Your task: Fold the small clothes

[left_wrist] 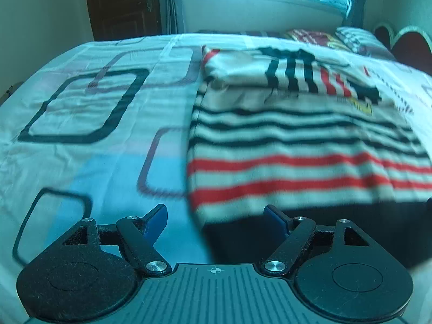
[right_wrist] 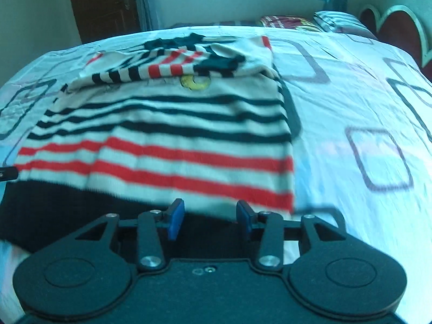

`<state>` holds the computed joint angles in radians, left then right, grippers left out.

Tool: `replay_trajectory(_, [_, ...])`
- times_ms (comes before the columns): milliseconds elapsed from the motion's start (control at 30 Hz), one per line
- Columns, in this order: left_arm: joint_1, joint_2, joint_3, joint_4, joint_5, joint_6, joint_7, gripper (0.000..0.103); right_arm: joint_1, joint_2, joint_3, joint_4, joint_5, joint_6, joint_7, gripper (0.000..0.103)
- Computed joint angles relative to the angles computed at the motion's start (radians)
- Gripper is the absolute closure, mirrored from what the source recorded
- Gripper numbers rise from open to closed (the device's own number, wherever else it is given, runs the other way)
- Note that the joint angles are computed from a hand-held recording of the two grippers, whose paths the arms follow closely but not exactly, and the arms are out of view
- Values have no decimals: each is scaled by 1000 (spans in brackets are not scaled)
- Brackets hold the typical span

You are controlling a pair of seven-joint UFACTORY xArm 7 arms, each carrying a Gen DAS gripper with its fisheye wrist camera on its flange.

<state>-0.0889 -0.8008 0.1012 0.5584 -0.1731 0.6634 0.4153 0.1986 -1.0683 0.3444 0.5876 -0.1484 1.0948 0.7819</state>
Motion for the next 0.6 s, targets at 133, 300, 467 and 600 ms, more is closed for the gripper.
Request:
replay_trajectory(133, [20, -48, 35, -23, -6, 92, 8, 25, -2, -59, 39, 2, -3, 89, 42, 47])
replay_trajectory(300, [7, -107, 101, -50, -97, 166, 28, 26, 7, -130, 40, -17, 18, 184, 89, 46])
replay_trajectory(467, [-11, -118, 127, -45, -175, 224, 51, 53, 15, -183, 35, -35, 54, 215, 135, 51])
replay_trajectory(600, [-18, -73, 138, 1, -203, 286, 63, 82, 24, -197, 16, -37, 100, 200, 164, 84])
